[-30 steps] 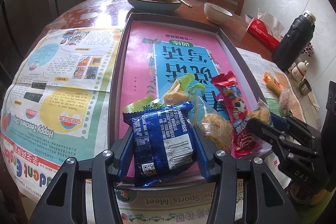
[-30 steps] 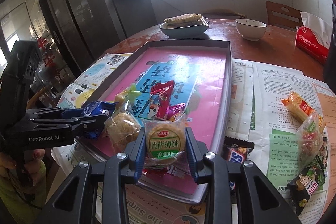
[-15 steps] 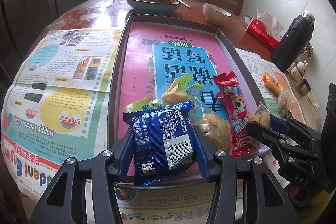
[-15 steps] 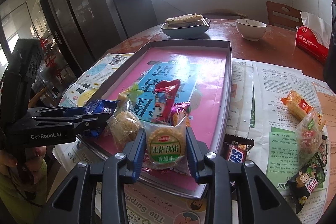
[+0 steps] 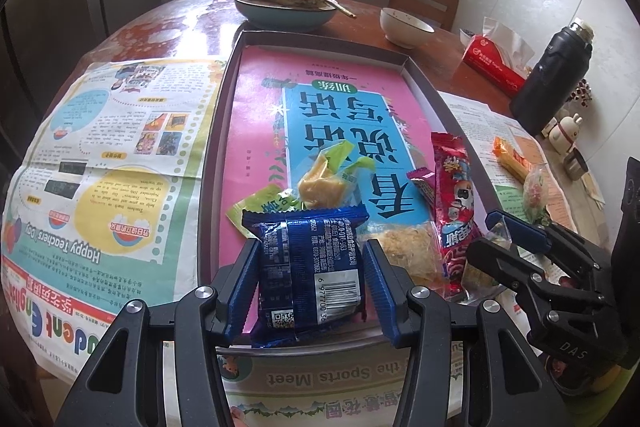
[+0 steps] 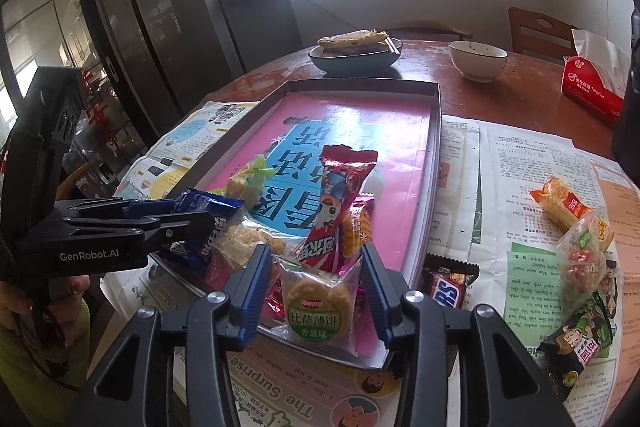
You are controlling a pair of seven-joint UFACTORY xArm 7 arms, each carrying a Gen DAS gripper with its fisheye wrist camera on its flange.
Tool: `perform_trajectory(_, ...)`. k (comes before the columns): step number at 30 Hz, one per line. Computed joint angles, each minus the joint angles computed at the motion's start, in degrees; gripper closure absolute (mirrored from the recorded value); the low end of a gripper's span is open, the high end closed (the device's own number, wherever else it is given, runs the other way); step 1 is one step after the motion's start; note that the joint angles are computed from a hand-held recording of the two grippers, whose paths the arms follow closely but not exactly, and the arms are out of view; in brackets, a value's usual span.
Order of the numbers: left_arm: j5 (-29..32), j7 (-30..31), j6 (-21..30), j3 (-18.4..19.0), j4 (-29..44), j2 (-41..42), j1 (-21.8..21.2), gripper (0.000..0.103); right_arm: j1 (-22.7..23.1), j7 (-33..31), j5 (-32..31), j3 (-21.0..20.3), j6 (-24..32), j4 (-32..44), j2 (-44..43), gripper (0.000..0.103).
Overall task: Organize snacks
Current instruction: 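Open the left gripper to release the blue bag while the right releases the biscuit pack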
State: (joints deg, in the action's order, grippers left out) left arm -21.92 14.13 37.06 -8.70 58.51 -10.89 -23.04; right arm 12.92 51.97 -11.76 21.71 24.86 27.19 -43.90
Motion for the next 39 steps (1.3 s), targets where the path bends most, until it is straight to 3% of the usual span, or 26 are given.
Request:
perform_trajectory(28,-0.4,0.0,-0.6,0.2,-0.6,-1.3,-0.2,0.049,1.0,-0.9,-0.9,0.7,1.8,1.6,0.4,0.053)
perform_trajectory(39,1.1,-0.7,-0.9,-0.2,-1.0,-2.1,-0.4,0.040,0.5,-0.2,-1.4,1.1,2.8,1.3,-0.9,0.049)
